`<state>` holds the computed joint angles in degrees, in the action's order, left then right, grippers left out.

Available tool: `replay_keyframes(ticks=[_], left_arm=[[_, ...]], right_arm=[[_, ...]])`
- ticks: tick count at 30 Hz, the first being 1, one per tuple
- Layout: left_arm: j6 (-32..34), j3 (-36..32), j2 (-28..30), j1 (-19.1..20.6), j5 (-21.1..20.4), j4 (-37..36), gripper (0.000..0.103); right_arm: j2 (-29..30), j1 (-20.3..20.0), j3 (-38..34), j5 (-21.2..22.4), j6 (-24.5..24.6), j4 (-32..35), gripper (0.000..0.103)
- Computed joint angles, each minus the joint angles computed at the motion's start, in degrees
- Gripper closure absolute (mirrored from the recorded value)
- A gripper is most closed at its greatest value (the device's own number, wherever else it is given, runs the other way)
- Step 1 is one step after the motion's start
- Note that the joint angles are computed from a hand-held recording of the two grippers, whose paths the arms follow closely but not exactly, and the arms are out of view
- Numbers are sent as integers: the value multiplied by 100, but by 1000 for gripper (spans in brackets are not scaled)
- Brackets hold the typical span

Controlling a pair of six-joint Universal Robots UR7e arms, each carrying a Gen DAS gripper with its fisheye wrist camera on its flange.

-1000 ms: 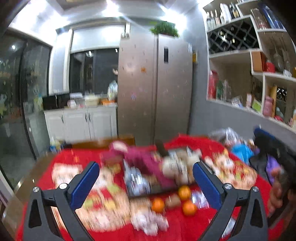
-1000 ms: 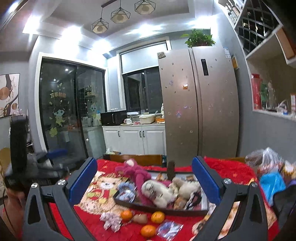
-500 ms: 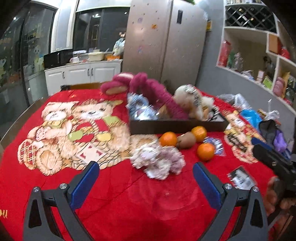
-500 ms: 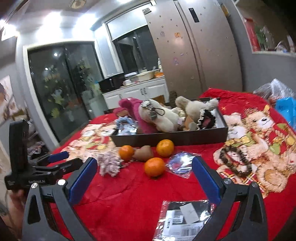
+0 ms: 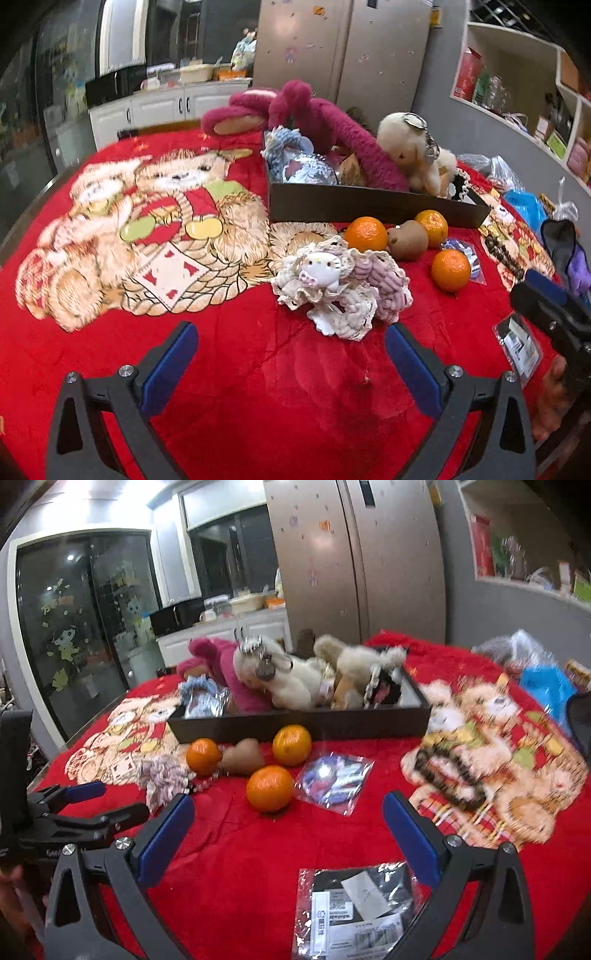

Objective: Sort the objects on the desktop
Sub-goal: 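Move the left tool to the white lace scrunchie while the right tool approaches a tangerine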

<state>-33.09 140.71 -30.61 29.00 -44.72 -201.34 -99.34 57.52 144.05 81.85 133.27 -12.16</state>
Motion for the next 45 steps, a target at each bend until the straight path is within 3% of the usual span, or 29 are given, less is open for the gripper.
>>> replay_keyframes(ticks=[2,5,7,10,15,18,22,27,31,34,36,40,45], left_arm=[[-49,-23,-30,57,-44,58,0],[-188,-125,-91,127,-40,472,0],[-288,-202,-140,193,-65,778,0],[-327,-234,-138,206,-22,877,0],[-547,-437,-119,102,235,1749,0],[-541,-383,-128,112,193,1614,0],[-561,-391,-134,100,215,1685,0],[-556,-397,-153,108,228,1728,0],[-552,-399,-147,110,225,1720,0],[-572,-394,-148,109,222,1724,0],[-620,-422,-135,96,239,1786,0],[-592,-418,-131,103,237,1752,0],[-554,-384,-144,124,220,1646,0]], right_arm=[[129,-84,-173,-15,147,244,0],[499,-55,-520,382,620,531,1],[725,-211,-758,235,719,941,6],[755,-216,-750,204,641,930,9],[946,64,-754,366,454,793,9],[1058,147,-814,250,562,786,9],[1454,567,-1136,682,933,735,10],[1698,855,-1303,971,1173,574,23],[1695,828,-1280,909,1211,566,30],[1740,617,-1374,568,1262,855,48],[1818,635,-1428,638,1381,892,61],[1864,671,-1447,613,1338,925,63],[1870,488,-1495,269,1347,1123,64]])
